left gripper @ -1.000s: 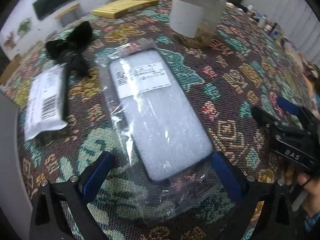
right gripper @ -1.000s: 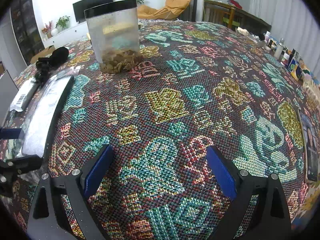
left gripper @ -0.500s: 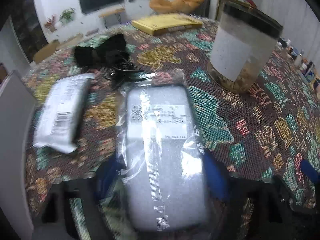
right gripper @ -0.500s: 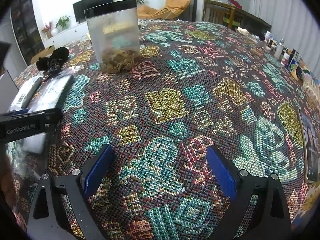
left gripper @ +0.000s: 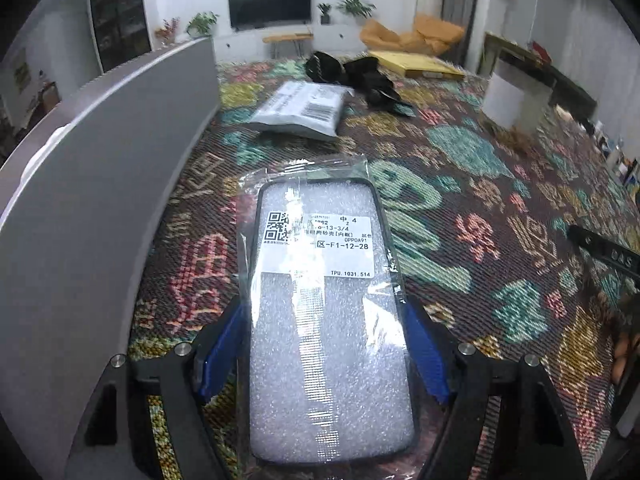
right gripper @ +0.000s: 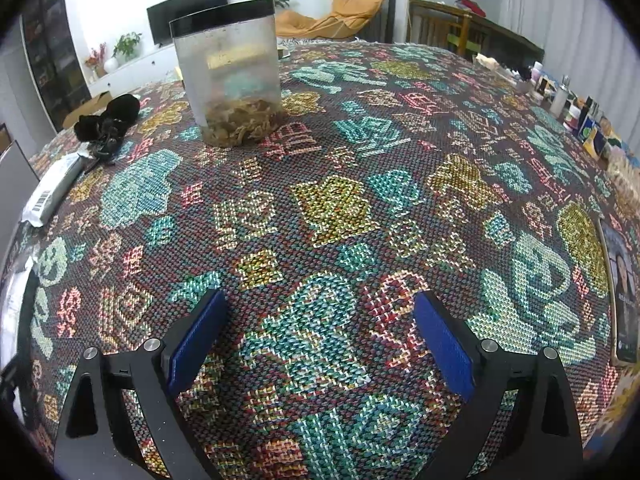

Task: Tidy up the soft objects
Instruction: 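Grasp the bubble-wrap phone pouch with the left gripper and lift it, then grasp the black cable bundle with the right gripper while the left gripper holds the pouch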

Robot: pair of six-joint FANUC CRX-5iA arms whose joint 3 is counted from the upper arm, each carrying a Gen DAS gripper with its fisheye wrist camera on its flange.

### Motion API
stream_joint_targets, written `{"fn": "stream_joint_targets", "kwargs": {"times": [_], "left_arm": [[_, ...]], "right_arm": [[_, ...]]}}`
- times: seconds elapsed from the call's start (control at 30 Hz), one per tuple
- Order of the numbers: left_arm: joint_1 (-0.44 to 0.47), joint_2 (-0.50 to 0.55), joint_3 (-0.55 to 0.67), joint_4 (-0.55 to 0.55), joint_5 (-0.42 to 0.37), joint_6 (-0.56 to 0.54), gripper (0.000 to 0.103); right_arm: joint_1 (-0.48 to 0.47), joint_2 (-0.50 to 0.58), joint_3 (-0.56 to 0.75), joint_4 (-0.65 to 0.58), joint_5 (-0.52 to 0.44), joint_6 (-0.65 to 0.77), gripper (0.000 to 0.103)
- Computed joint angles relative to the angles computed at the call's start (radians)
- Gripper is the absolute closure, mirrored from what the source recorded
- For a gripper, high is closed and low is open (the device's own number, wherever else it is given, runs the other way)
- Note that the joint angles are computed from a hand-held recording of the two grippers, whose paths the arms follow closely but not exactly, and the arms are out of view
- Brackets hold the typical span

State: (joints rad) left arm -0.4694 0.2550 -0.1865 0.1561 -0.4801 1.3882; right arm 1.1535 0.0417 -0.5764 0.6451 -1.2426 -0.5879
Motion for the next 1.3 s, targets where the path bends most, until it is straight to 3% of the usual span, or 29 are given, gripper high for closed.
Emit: {"fn": "stream_joint_targets", "kwargs": {"times": [0.07,0.17,0.27,0.33,0.43,0.5,0.53,0.57,0.63,0.7,0.73,0.77,0.8,0.87,1.0,1.07,1.2,1.3], "left_arm": [[-0.002,-0.004,-0.013,0.001,0.025,0.002,0.027],[0.001,-0.01,-0.024,0.021,0.029,-0.008,0.027],[-0.002,-0.006,-0.018,0.009,0.026,-0.001,0.027],[-0.002,-0.006,-0.018,0.01,0.025,-0.002,0.026],[-0.003,-0.003,-0.017,0.017,0.025,-0.009,0.025],[-0.004,0.001,-0.012,0.015,0.024,-0.008,0.025],[-0.005,0.002,-0.01,0.011,0.023,-0.006,0.024],[-0.005,0.003,-0.009,0.011,0.022,-0.006,0.024],[-0.005,0.006,-0.008,0.015,0.023,-0.009,0.024],[-0.005,0.006,-0.009,0.018,0.024,-0.011,0.024],[-0.005,0.007,-0.009,0.018,0.025,-0.011,0.024],[-0.005,0.007,-0.008,0.017,0.025,-0.01,0.024],[-0.005,0.007,-0.009,0.018,0.026,-0.011,0.024],[-0.004,0.006,-0.011,0.021,0.027,-0.014,0.024],[-0.005,0.006,-0.009,0.012,0.025,-0.007,0.023],[-0.005,0.006,-0.008,0.008,0.023,-0.004,0.023],[-0.006,0.005,-0.005,-0.002,0.02,0.003,0.023],[-0.006,0.005,-0.003,-0.008,0.018,0.008,0.023]], "right_arm": [[0.001,0.002,0.021,0.006,0.009,0.063,0.007],[-0.026,0.002,0.041,0.143,0.11,0.153,0.008],[-0.137,0.057,0.147,0.224,0.251,0.341,0.009],[-0.214,0.109,0.227,0.213,0.331,0.449,0.01],[-0.334,0.238,0.404,0.079,0.403,0.654,0.012],[-0.383,0.309,0.497,-0.004,0.4,0.733,0.03],[-0.406,0.34,0.536,-0.048,0.41,0.757,0.052],[-0.435,0.364,0.572,-0.123,0.437,0.793,0.057],[-0.476,0.4,0.619,-0.255,0.482,0.875,0.045],[-0.471,0.427,0.631,-0.197,0.485,0.886,0.043],[-0.46,0.453,0.66,-0.18,0.444,0.925,0.045],[-0.45,0.462,0.666,-0.156,0.422,0.936,0.061],[-0.438,0.465,0.666,-0.138,0.4,0.944,0.065],[-0.423,0.418,0.596,-0.116,0.452,0.897,0.065],[-0.36,0.234,0.329,0.057,0.578,0.638,0.065],[-0.303,0.111,0.174,0.151,0.595,0.487,0.065],[-0.182,-0.133,-0.074,0.223,0.503,0.223,0.065],[-0.143,-0.235,-0.158,0.195,0.354,0.16,0.065]]}}
